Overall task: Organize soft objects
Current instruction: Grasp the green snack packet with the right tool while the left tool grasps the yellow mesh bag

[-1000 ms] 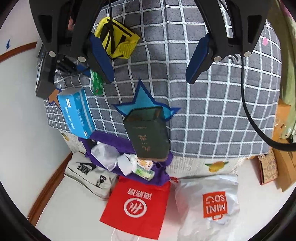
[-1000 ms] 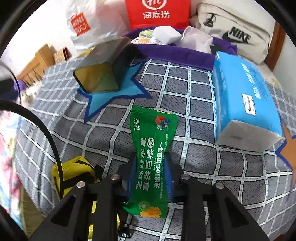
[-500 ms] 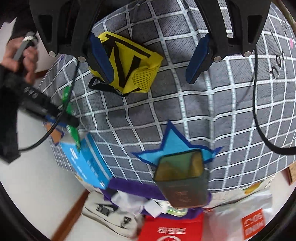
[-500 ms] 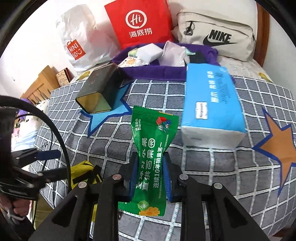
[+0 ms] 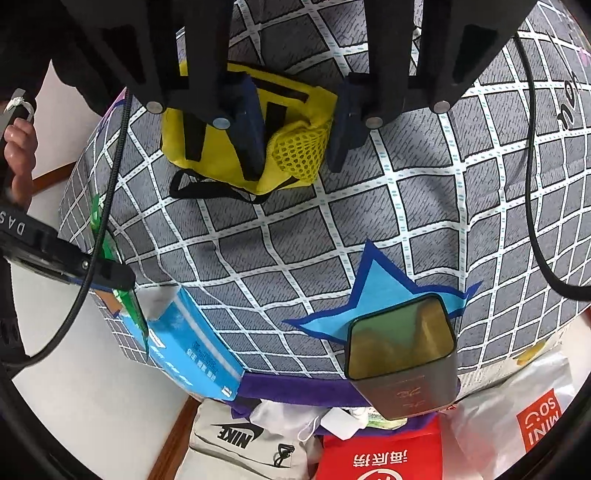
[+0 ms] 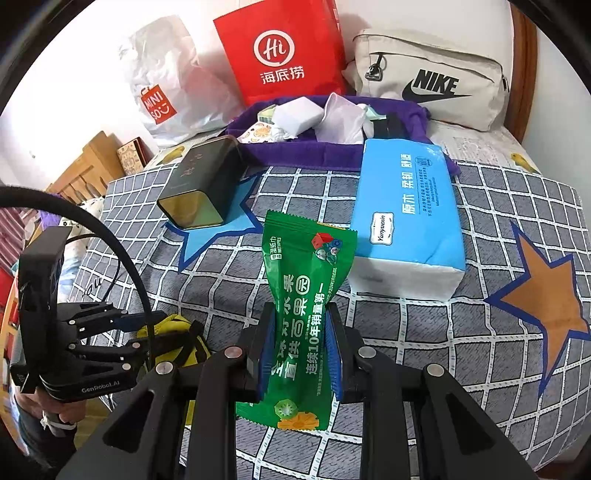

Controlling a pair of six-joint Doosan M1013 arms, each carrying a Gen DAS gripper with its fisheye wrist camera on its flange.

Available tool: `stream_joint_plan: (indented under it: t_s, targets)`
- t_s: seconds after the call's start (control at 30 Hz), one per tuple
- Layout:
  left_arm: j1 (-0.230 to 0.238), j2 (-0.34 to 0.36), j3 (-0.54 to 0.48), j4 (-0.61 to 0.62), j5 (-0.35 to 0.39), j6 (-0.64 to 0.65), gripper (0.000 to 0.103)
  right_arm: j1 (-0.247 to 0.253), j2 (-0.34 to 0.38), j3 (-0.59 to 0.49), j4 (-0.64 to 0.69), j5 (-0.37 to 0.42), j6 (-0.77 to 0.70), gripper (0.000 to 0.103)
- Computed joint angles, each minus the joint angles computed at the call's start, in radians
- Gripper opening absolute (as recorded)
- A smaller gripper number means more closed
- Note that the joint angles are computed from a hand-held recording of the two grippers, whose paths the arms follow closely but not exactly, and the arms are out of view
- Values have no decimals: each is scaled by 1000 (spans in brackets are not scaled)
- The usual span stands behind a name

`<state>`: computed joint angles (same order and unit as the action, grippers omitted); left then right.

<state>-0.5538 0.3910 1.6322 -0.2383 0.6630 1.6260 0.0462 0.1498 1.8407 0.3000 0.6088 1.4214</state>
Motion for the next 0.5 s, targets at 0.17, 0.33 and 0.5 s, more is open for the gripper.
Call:
stream_joint_plan:
  t_s: [0.17,0.33,0.5]
  targets:
    - [6,-10,3,-19,-11,4,31,0,-2,-4,-5,8,-12,26]
    - [16,-11,-2,-51,-12,19,30,-1,-5,-10,-1,12,-17,26]
    - [21,-14,-1,-65,-19,31,30,3,-1,-18,-8,27,-20,26]
